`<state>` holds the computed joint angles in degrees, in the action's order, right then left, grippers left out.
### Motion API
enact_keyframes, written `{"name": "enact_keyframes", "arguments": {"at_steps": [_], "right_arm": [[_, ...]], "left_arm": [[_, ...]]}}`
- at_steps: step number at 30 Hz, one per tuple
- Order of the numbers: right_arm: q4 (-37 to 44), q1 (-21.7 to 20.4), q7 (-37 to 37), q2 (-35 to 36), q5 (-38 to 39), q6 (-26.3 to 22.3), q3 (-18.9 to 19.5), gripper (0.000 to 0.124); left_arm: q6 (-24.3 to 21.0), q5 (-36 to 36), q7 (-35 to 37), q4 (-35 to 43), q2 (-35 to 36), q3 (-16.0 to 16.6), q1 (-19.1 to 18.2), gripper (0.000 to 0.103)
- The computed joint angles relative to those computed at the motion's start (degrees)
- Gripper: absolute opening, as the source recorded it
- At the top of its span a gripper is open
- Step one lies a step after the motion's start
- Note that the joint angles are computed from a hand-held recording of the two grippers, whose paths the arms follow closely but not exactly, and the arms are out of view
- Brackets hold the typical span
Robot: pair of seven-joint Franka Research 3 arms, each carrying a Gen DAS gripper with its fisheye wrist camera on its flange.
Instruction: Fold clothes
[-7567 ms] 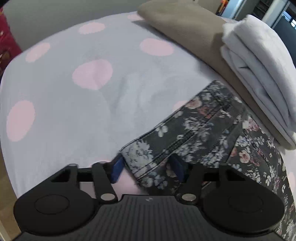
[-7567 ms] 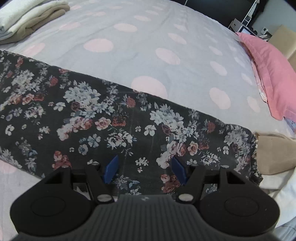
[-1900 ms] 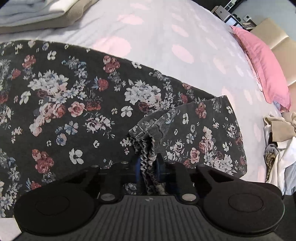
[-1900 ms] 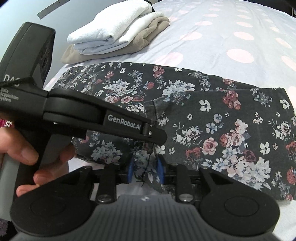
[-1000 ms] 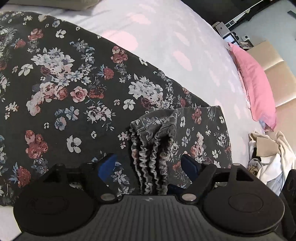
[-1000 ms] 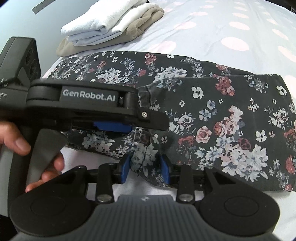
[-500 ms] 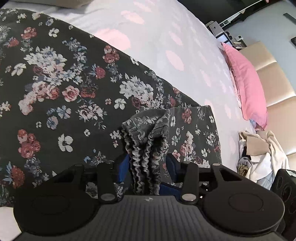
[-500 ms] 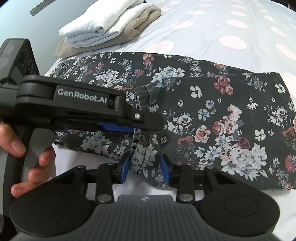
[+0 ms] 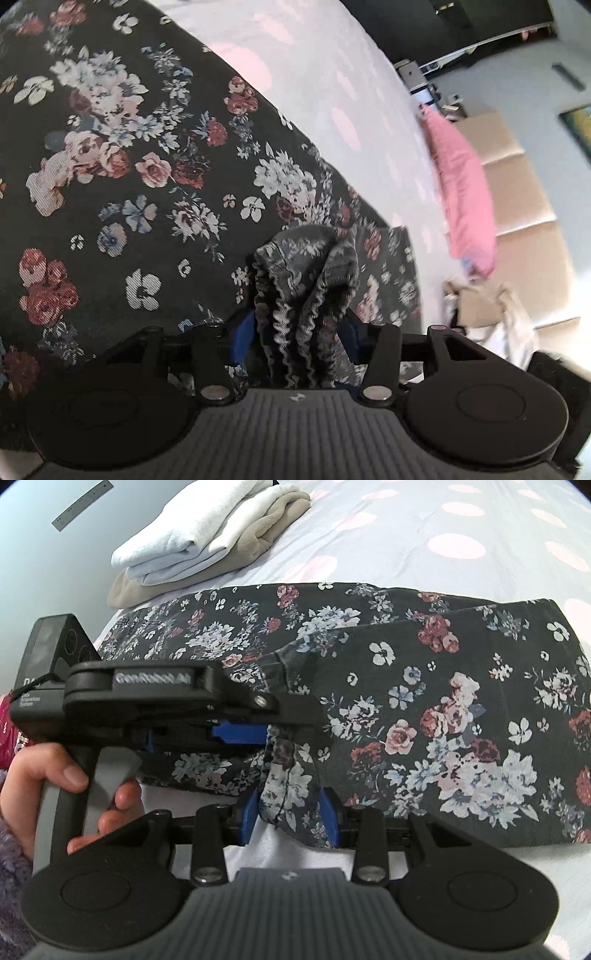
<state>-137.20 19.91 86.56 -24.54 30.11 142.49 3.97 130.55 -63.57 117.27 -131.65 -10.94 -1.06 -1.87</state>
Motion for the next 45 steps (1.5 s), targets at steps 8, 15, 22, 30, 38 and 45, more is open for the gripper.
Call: {"name": "enact_keyframes", "arguments": {"at_steps": [8,15,22,30,38,45], "right_arm": [[0.91,1.04,-1.81,1.13,2.97,-1.43,-1.25,0.063],[1.05,1.53,-5.14,1.41,7.65,-2.89,-1.91,0.087],[0.35,1.67,-8.43,1.50,16.47,-4.57,-4.32,0.094],[0.24,0.53,-9.00,2.24,23.85,-6.01,-5.05,0.099],[-0.55,-0.17,-10.92,2.02,29.25,-6.76,-5.49,0.100],[-0.55,-0.81,-11.38,2.01,30.13,-6.75,-4.92,0.100]], "left_arm": [[2.19,1.62,-0.35,-0.37,-0.77,-0.46,-0.96,0.040],[1.32,0.93,1.92,-0.12,-0.86,-0.14,-1.54,0.047],[5.52,4.43,-1.17,-0.76,-2.16,-1.30,-1.88,0.044],[4.40,5.32,-0.36,-0.18,-1.69,0.38,-3.64,0.048],[3.40,5.10,-0.30,0.02,-1.71,0.01,-3.19,0.051],[0.72,3.38,0.11,0.69,-1.03,0.07,-2.65,0.061]]}}
